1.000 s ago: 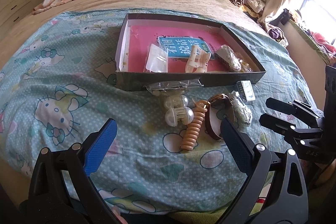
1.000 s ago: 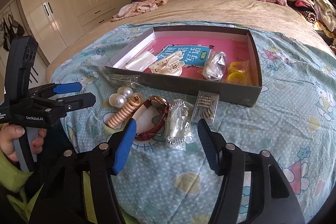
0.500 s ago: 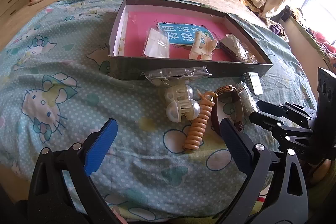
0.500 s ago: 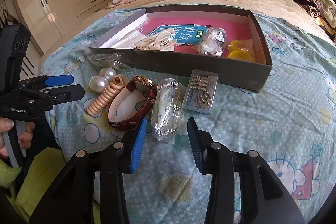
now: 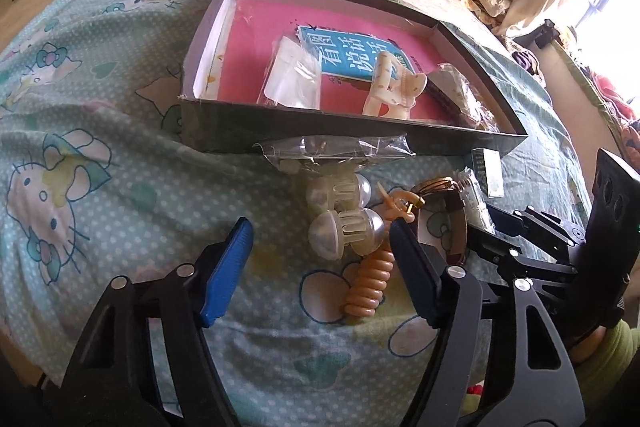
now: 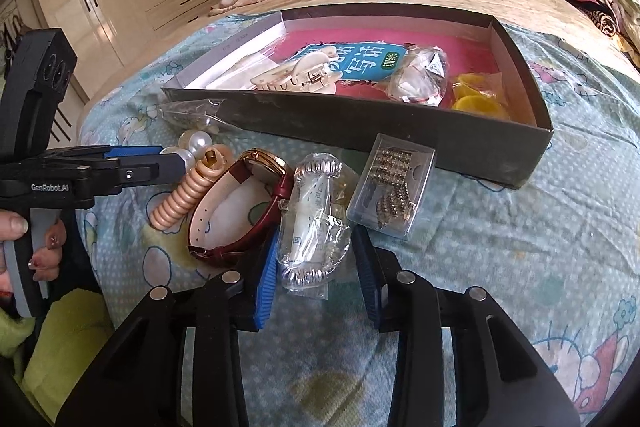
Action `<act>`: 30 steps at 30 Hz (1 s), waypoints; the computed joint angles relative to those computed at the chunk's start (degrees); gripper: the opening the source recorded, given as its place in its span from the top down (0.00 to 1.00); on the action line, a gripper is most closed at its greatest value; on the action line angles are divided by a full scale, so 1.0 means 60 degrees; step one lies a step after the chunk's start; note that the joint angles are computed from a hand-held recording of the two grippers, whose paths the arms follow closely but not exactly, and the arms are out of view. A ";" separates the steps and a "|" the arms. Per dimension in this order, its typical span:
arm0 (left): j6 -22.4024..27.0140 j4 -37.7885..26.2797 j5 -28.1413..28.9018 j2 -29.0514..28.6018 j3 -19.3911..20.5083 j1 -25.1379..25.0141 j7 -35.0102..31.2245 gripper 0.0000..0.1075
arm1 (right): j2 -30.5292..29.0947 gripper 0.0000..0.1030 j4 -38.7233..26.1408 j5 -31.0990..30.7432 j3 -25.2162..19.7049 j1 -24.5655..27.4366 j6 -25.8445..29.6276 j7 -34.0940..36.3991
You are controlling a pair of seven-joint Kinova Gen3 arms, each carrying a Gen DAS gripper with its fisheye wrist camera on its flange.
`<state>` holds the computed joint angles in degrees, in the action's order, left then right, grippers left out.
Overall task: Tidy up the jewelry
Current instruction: 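Grasp the clear silver-clip bag with the right tool while the left tool grasps the pearl clip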
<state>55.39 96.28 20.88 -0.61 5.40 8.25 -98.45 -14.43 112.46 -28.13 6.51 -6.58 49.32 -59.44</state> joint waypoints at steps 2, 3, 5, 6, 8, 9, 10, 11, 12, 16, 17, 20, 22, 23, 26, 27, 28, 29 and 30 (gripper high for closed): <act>-0.0016 -0.0003 0.0156 0.0068 -0.0016 -0.0015 -0.0079 0.52 | 0.0009 0.68 -0.0014 -0.0126 0.0093 -0.0015 0.0059 0.0071; -0.0020 0.0007 0.0343 0.0093 -0.0046 -0.0047 -0.0243 0.57 | 0.0012 0.68 -0.0023 -0.0167 0.0121 -0.0013 0.0083 0.0103; 0.0052 0.0013 0.0772 0.0147 -0.0097 -0.0128 -0.0594 0.71 | 0.0011 0.68 -0.0038 -0.0245 0.0175 0.0002 0.0145 0.0179; 0.0067 0.0008 0.0821 0.0150 -0.0079 -0.0133 -0.0622 0.73 | 0.0011 0.68 -0.0040 -0.0281 0.0191 0.0012 0.0167 0.0208; -0.0030 0.0056 0.0674 0.0083 -0.0025 -0.0088 -0.0589 0.73 | -0.0001 0.69 -0.0063 -0.0355 0.0231 0.0038 0.0260 0.0251; -0.0016 0.0076 0.0727 0.0060 -0.0045 -0.0103 -0.0623 0.73 | -0.0012 0.69 -0.0079 -0.0392 0.0266 0.0052 0.0321 0.0294; -0.0004 0.0115 0.0802 0.0009 -0.0075 -0.0128 -0.0678 0.73 | -0.0031 0.69 -0.0093 -0.0421 0.0284 0.0068 0.0383 0.0322; 0.0000 0.0136 0.0817 -0.0031 -0.0089 -0.0139 -0.0700 0.73 | -0.0051 0.69 -0.0106 -0.0426 0.0284 0.0089 0.0431 0.0325; -0.0003 0.0160 0.0799 -0.0085 -0.0090 -0.0136 -0.0686 0.73 | -0.0081 0.69 -0.0108 -0.0435 0.0293 0.0109 0.0470 0.0337; 0.0055 0.0324 0.0943 -0.0409 -0.0229 -0.0196 -0.0940 0.73 | -0.0237 0.69 -0.0139 -0.0644 0.0494 0.0175 0.0754 0.0396; 0.0090 0.0358 0.0972 -0.0484 -0.0272 -0.0217 -0.0986 0.73 | -0.0278 0.69 -0.0161 -0.0669 0.0513 0.0193 0.0817 0.0393; 0.0065 0.0509 0.1045 -0.0748 -0.0378 -0.0263 -0.1067 0.73 | -0.0448 0.69 -0.0247 -0.0655 0.0491 0.0204 0.0950 0.0360; 0.0042 0.0554 0.1119 -0.0886 -0.0478 -0.0303 -0.1155 0.73 | -0.0585 0.69 -0.0303 -0.0650 0.0505 0.0164 0.1007 0.0370; 0.0017 0.0574 0.1121 -0.0984 -0.0514 -0.0320 -0.1175 0.73 | -0.0655 0.70 -0.0337 -0.0652 0.0525 0.0133 0.1040 0.0383; -0.0072 0.0594 0.1074 -0.1206 -0.0591 -0.0348 -0.1171 0.73 | -0.0784 0.72 -0.0418 -0.0637 0.0593 0.0047 0.1067 0.0400; -0.0113 0.0602 0.1034 -0.1264 -0.0610 -0.0358 -0.1139 0.73 | -0.0823 0.72 -0.0435 -0.0611 0.0588 0.0030 0.1039 0.0388; -0.0154 0.0603 0.0994 -0.1303 -0.0618 -0.0360 -0.1099 0.73 | -0.0848 0.72 -0.0445 -0.0578 0.0579 0.0005 0.1010 0.0378; -0.0180 0.0614 0.0966 -0.1350 -0.0639 -0.0368 -0.1050 0.73 | -0.0859 0.72 -0.0456 -0.0537 0.0577 -0.0017 0.1002 0.0360; -0.0185 0.0624 0.0992 -0.1391 -0.0685 -0.0377 -0.1025 0.73 | -0.0873 0.72 -0.0458 -0.0518 0.0588 -0.0037 0.1000 0.0338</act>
